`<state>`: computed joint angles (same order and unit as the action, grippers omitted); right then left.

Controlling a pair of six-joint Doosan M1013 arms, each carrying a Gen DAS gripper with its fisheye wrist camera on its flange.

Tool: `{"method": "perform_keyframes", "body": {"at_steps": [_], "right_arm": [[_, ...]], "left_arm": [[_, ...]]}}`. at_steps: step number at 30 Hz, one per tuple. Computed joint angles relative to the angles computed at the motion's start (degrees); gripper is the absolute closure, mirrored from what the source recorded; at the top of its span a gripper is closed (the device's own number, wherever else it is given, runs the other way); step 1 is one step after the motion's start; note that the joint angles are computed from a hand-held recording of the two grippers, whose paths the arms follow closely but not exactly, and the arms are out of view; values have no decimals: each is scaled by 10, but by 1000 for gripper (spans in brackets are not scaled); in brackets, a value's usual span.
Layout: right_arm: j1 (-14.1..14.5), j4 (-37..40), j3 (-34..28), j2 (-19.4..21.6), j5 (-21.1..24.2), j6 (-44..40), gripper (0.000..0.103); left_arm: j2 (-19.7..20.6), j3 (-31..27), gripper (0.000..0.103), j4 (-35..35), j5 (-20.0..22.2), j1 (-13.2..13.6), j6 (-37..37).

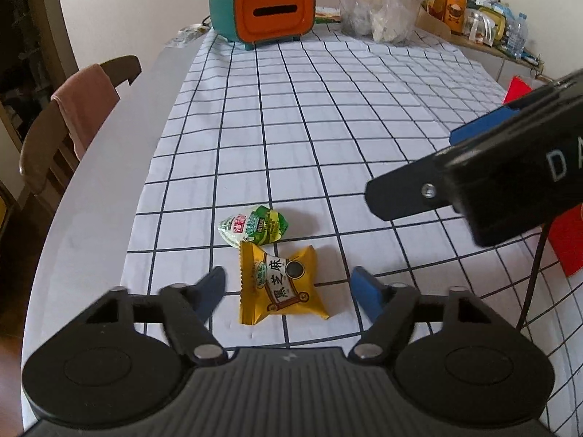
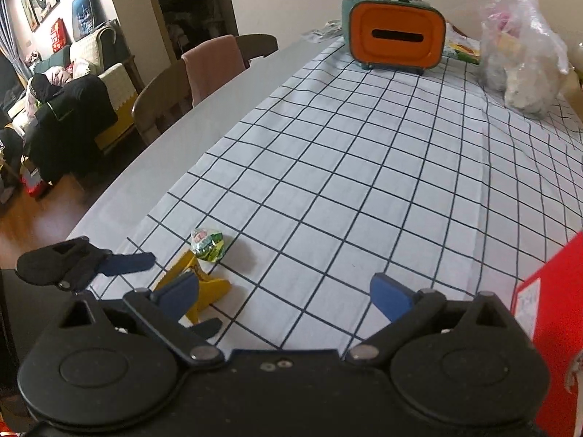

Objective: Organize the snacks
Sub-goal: 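Move both tools back toward the yellow packet and green candy on the table, then grasp the yellow sesame packet with the left tool while the right tool grasps the green candy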

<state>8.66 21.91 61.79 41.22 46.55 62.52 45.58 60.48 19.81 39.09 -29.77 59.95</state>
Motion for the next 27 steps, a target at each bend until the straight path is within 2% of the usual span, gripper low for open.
{"method": "perform_keyframes", "body": {"at_steps": [3, 7, 12, 14, 19, 27], "right_arm": [[2, -4, -8, 6, 8, -1, 4], [6, -6, -21, 15, 16, -2, 6], [11, -8, -35, 25, 26, -5, 7], [12, -6, -41, 29, 32, -6, 9], [18, -4, -57, 39, 44, -11, 12], [31, -6, -91, 64, 70, -25, 18]], "left_arm": [[4, -6, 39, -11, 8, 2, 2], [5, -6, 55, -26, 9, 4, 7], [0, 4, 59, -25, -4, 5, -1], [-2, 9, 65, -28, -12, 5, 0], [-11, 21, 67, -41, -18, 10, -17], [-41, 62, 67, -50, -14, 21, -90]]}}
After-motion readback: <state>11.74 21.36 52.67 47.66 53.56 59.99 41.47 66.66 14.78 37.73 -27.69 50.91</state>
